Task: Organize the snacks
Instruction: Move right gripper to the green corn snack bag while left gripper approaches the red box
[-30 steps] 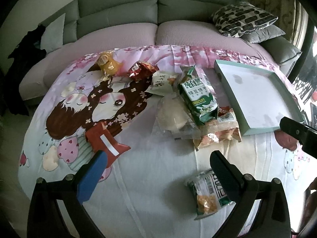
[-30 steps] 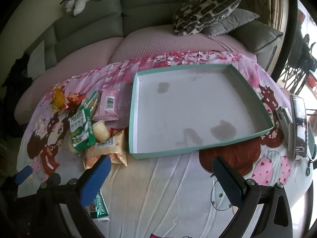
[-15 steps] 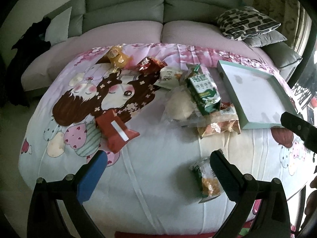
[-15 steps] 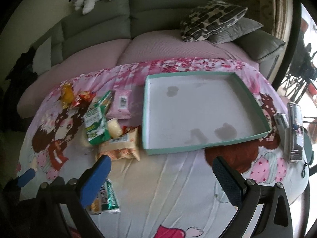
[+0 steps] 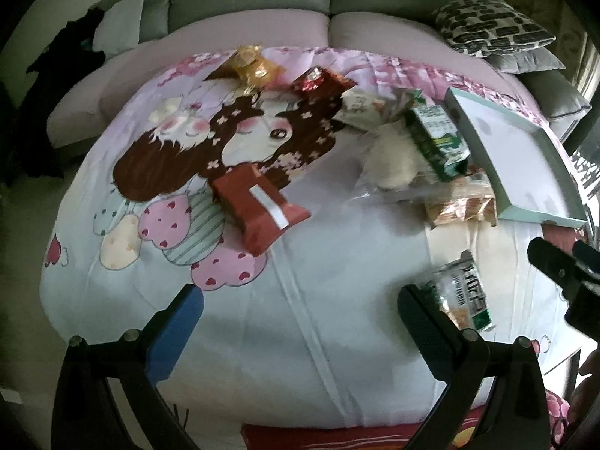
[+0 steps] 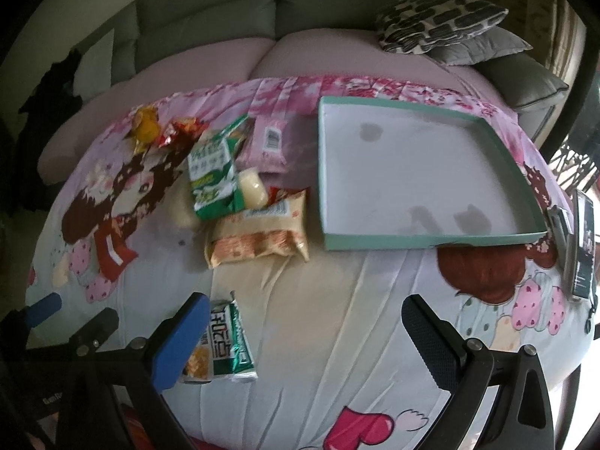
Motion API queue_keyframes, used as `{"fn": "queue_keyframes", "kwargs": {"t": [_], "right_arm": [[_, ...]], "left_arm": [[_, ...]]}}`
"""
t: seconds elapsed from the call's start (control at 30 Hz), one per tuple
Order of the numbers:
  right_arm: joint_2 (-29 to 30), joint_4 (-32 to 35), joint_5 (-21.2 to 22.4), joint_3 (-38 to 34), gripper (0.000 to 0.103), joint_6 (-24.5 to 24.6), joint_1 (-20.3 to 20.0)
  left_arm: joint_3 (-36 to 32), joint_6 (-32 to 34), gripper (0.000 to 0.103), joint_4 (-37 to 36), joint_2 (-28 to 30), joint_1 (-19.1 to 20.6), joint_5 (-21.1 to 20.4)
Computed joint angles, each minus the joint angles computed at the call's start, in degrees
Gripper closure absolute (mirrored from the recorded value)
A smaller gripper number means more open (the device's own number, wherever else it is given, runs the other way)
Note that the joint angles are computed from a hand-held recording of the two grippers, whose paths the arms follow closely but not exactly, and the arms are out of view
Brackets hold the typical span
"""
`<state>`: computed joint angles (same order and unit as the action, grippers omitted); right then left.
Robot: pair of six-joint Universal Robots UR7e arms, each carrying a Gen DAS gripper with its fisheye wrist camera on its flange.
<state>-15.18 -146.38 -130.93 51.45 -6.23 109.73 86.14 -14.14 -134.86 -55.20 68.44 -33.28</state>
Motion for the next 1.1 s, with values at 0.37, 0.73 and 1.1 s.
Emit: {"fn": "queue_keyframes", "kwargs": {"t": [0.37,0.73,1.1], "right_arm": [[3.09,3.99,-0.39,-2.5,0.0,-1.31,0.81],[5.45,9.43,0.69,-5.71,0.0,-0.26,0.42],[6.88,13.32,2.06,-7.82,0.0,0.22,-0.14]], "left_arm": [[0.32,-1.38,0.0,1.45,-0.84,0.98,-1.1],[-0.12,-3.37,0.0,2.21,-1.0,2.31,-0.85],[-1.26,-5.54,0.0,4.58,-0.77,3.51,-2.23]]}}
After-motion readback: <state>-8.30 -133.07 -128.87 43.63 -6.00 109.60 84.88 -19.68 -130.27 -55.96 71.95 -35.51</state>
